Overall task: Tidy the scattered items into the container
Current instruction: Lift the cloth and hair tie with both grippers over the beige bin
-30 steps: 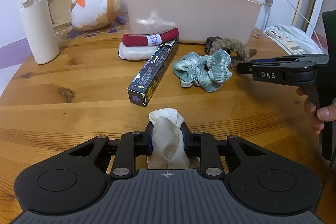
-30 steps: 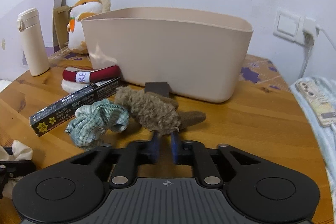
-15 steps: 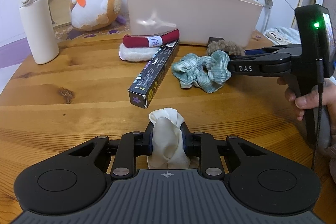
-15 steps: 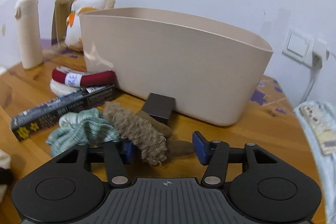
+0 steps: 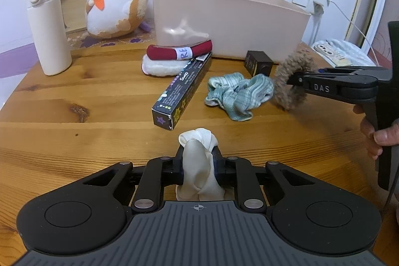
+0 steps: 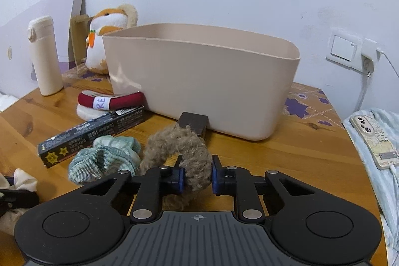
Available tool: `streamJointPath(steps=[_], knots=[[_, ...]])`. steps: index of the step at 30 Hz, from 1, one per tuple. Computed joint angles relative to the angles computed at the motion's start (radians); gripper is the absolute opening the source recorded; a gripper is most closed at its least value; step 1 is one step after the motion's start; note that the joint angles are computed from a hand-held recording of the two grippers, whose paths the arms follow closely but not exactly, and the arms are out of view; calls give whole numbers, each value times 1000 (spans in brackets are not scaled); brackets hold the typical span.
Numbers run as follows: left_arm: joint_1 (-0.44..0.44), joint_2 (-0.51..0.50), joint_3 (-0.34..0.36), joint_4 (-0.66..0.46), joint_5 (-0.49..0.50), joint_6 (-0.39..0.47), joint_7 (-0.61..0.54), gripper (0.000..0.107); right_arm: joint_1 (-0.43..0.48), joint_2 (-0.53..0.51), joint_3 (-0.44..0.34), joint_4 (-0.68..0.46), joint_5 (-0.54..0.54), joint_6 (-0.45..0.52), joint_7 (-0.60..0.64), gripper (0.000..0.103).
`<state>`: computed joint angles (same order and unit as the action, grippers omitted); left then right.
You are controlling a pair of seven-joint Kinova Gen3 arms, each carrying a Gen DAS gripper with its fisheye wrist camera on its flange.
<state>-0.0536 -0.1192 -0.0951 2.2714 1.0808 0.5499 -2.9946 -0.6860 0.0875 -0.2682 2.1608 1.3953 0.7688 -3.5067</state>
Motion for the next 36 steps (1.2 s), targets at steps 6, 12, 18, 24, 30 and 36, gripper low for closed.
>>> streamJointPath(steps=[6, 12, 18, 24, 30, 36], knots=[[-4, -35, -22, 3, 15, 29, -20, 19, -17, -66, -32, 27, -9, 40, -26, 17], [-4, -68, -40, 2, 28, 60, -35, 19, -28, -131, -76, 36, -19, 98, -23, 17], [0, -86, -51, -4, 34, 73, -29, 19, -25, -173, -104, 33, -27, 126, -12, 17], [14, -103, -51, -27, 70, 66, -44, 19, -26, -183, -124, 5, -57, 183, 23, 17], [37, -95, -36, -70, 137, 33, -72, 19, -14, -194, -129, -17, -64, 206, 42, 17], [51, -67, -15, -105, 261, 12, -168, 20, 8, -207, -119, -36, -63, 194, 62, 17]])
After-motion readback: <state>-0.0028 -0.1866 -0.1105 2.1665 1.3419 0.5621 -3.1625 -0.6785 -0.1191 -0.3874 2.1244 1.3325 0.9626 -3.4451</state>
